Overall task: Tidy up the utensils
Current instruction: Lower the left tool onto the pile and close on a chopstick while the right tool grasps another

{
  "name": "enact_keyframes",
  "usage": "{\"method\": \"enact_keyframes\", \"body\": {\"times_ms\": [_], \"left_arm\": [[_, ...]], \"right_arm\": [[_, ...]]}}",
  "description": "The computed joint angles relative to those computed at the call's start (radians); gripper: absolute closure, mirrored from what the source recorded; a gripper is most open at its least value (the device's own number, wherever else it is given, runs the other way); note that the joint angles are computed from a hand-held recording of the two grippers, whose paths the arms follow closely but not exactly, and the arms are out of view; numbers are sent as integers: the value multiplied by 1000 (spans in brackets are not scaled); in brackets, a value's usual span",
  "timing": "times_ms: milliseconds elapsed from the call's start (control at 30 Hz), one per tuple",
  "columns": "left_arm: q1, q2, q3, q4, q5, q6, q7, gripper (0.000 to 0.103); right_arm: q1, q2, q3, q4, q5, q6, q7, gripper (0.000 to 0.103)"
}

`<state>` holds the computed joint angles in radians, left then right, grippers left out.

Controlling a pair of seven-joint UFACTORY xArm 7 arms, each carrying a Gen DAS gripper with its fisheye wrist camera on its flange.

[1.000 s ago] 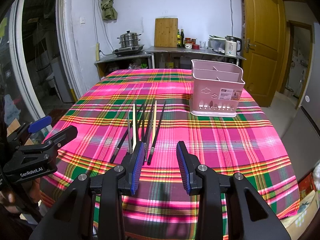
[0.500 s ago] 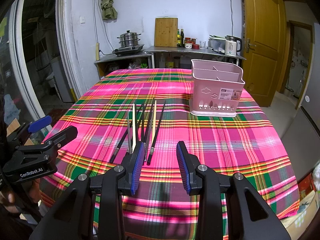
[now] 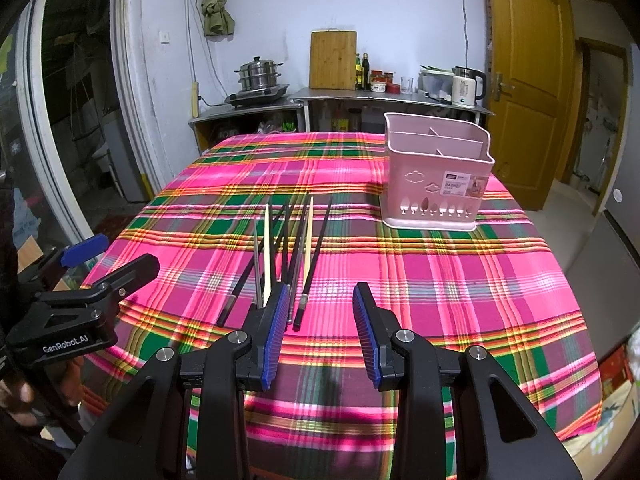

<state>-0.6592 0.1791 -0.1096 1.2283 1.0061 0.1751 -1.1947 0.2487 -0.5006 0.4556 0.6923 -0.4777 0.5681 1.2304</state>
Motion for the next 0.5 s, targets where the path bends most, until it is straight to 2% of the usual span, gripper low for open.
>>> {"method": "enact_keyframes", "body": {"times_ms": [200, 300, 367, 433, 500], "left_arm": [[21, 89, -33, 76, -220, 43, 216, 6], [13, 145, -27, 140, -305, 68, 299, 7], [32, 199, -52, 202, -405, 92, 383, 8], [60, 257, -87, 269, -516, 125, 468, 11], [62, 300, -94, 327, -581, 160, 520, 17]], "right_arm": [[-13, 48, -23, 4, -13, -45, -14, 68], [-23, 86, -37, 14, -23, -71, -24, 68], [-30, 122, -51, 25, -32, -95, -33, 68], [-30, 150, -64, 34, -35, -112, -39, 68], [-30, 181, -81, 46, -40, -130, -48, 68]]}}
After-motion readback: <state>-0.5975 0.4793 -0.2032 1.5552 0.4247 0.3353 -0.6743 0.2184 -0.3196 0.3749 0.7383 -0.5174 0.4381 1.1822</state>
